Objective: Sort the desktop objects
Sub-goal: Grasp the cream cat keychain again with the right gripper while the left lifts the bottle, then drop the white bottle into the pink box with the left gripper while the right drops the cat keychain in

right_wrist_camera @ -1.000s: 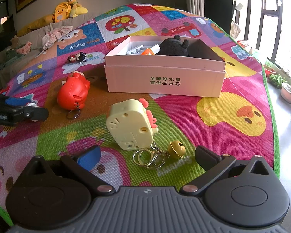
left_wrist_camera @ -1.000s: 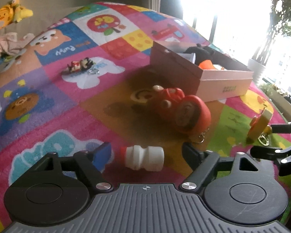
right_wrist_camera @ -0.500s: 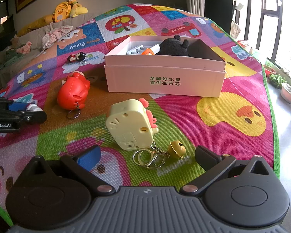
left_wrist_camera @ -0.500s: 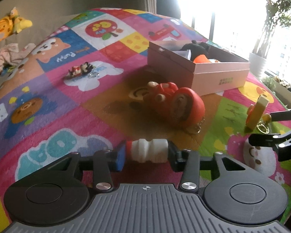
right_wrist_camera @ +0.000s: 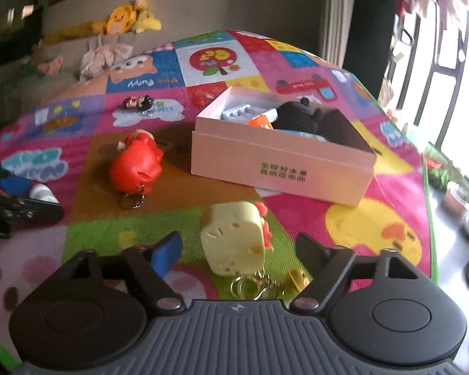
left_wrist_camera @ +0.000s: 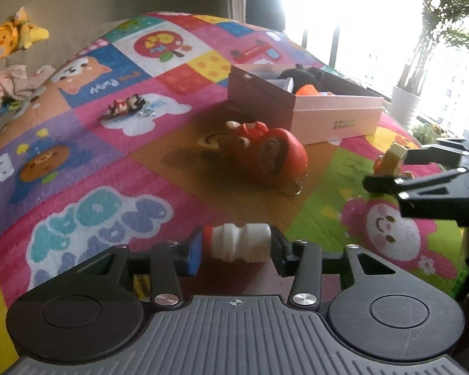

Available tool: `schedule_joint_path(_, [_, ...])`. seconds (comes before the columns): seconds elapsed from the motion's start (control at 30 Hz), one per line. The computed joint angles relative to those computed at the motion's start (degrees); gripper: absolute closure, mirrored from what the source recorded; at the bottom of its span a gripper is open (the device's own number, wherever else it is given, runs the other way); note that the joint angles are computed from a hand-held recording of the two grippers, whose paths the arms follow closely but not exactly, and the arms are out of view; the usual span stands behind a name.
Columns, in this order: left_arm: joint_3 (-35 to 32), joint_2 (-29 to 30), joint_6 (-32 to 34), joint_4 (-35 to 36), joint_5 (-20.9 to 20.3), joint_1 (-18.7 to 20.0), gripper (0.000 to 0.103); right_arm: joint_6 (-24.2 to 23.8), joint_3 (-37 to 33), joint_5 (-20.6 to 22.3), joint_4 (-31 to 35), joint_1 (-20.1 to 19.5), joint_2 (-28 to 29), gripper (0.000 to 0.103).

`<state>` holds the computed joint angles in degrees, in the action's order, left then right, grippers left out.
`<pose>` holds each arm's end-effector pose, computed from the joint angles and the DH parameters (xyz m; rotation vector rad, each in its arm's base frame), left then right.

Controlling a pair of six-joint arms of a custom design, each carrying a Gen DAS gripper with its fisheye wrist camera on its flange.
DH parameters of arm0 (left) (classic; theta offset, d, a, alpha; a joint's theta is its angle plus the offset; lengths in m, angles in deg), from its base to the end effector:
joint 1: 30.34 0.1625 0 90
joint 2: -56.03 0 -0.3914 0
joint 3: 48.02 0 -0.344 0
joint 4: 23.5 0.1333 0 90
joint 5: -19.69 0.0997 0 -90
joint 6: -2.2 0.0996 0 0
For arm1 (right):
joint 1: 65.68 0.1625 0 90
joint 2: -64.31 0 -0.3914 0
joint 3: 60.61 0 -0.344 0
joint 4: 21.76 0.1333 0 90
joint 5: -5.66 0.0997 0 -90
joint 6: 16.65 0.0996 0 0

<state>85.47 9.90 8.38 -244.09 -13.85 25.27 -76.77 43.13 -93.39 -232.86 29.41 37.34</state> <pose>-0.0460 -0.4501 0.1292 0.3126 2.1493 -1.0943 0.1675 -0.5549 0.0044 1.2939 -2.1740 0.8211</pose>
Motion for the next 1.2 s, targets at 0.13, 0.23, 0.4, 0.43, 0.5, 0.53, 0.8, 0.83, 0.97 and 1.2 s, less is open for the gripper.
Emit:
schedule_joint_path(0.13, [-1.3,-0.9,3.7,-0.5,-1.0,-0.8,0.055,2.0,-2.3,-0.9,7.3,1.4,-2.5,0.057])
schedule_joint_path(0.23, [-5.1,-3.6,9.5,1.6,-4.7,-1.3,0.055,3.4,-3.0,3.5,11.3,2.5,-7.3,0.057])
schedule_joint_path(0.4, [-19.4,-0.6,28.3,0.8,-7.3,-1.4,0.055,7.9,-8.6,11.0,16.3,5.4,-14.5,0.057])
schedule_joint_path(0.43, [-22.8,0.7,30.2,1.7,-7.8,-0.9,0.055,8.8,-9.8,11.8,17.4,5.8,-15.3,0.057])
schedule_joint_path(0.5, [-29.7,3.7,32.0,4.5,-9.3,0.6,0.055,9.5,-11.9,12.7,18.7,6.1,-16.0,0.057])
schedule_joint_path(0.53, [-33.2,5.4,32.2,5.8,-10.4,1.5,0.055,9.4,-12.6,12.9,19.0,6.2,-16.0,0.057])
schedule_joint_path(0.8, [-40.6,8.6,24.3,14.8,-15.8,5.5,0.023,11.1,-18.4,9.6,22.6,5.5,-13.5,0.057])
schedule_joint_path(0.83, [-38.5,8.0,24.0,13.0,-15.1,5.3,0.021,11.8,-19.1,9.4,23.4,5.2,-13.2,0.057])
schedule_joint_path(0.97, [-29.2,4.8,20.9,8.1,-11.6,4.4,0.014,15.3,-24.0,8.1,29.3,4.5,-10.4,0.057])
schedule_joint_path(1.2, [-16.8,2.1,17.0,-1.2,-5.2,3.6,0.008,21.7,-35.1,4.1,39.8,4.2,-2.9,0.057])
